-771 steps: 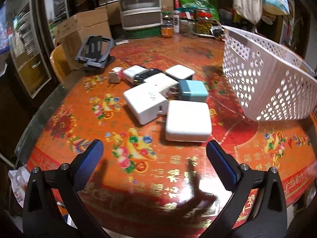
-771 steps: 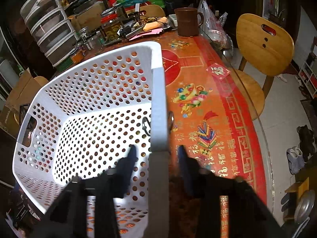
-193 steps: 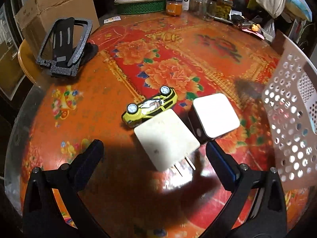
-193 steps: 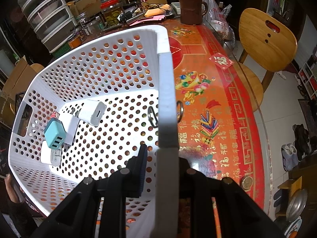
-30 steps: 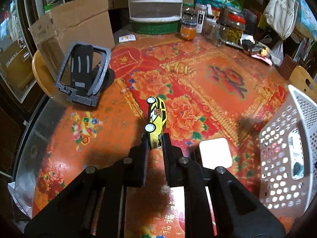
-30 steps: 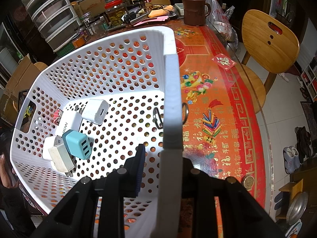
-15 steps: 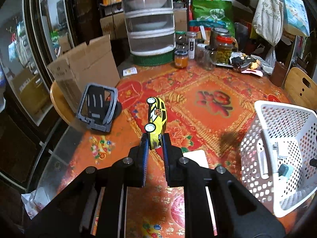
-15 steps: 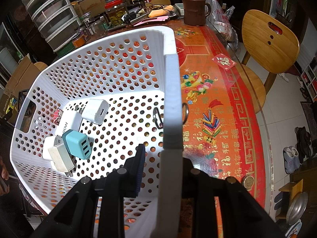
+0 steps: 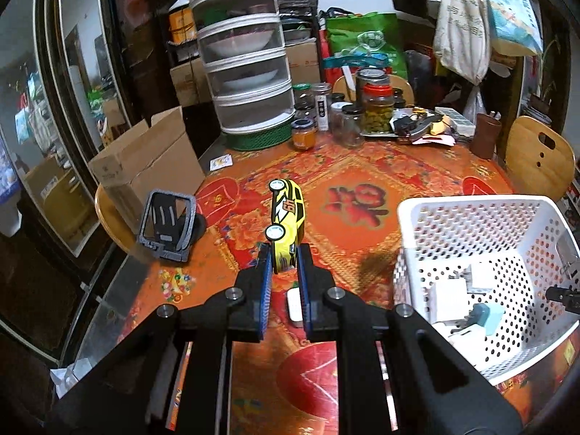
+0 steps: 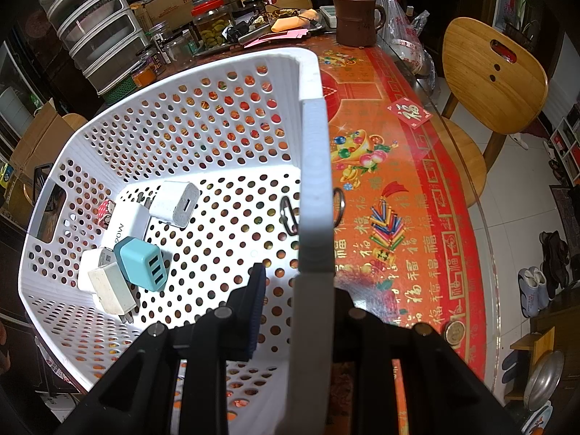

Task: Organize rigid objects
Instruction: 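Carry the yellow toy car into the basket and open the left tool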

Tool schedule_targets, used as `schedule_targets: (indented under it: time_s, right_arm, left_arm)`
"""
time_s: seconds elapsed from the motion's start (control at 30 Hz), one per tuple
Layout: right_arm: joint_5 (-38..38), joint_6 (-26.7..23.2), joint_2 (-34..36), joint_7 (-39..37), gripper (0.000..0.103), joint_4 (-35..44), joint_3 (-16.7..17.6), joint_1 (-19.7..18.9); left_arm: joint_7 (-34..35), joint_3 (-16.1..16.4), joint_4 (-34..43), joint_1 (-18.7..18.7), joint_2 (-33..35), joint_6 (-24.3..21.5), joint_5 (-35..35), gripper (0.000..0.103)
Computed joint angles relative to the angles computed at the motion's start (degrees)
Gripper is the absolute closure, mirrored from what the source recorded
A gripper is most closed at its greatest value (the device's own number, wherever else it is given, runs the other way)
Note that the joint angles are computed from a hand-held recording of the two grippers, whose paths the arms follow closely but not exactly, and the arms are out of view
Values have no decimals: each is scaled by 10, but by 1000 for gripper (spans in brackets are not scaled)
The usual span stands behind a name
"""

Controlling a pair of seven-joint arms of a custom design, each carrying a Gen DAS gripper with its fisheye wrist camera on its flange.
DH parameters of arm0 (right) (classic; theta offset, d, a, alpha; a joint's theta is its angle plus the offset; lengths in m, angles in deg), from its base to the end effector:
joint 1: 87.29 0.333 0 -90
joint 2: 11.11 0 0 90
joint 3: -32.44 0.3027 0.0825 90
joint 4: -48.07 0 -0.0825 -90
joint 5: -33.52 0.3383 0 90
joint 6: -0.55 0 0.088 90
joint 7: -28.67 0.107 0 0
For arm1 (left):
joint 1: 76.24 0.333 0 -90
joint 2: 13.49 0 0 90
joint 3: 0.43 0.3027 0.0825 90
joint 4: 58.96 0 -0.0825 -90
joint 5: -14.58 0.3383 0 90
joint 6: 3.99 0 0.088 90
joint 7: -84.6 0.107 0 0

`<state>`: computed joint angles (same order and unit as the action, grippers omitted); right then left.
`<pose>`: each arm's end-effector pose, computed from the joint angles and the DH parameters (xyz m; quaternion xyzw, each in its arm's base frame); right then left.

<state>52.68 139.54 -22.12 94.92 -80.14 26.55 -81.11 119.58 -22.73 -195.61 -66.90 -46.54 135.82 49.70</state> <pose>0.4835 0.0014 0.4976 -0.7549 0.6134 -0.0773 0.2189 0.3815 -0.1165 0.5794 -0.7414 0.5109 -0.1793 0.3963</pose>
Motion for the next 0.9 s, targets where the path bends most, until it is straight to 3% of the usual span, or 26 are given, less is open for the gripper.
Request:
schedule_targets:
  time_s: [0.23,0.4,0.7,0.9]
  right_arm:
    - [0,0,-1,0,77,-1,0,0]
    - [0,0,0,1,77,0,0,0]
    - [0,0,0,0,77,0,0,0]
    - [-2,0,-1,1,77,-1,1,0]
  left_arm:
    - [-10,-44,43,-25,36,-21,20,90]
    - [-13,-46,75,-65,88,-25,31,90]
    - [12,-25,143,-148,199,-43,44,90]
    - [69,33,156,-196,249,-4,-34,90]
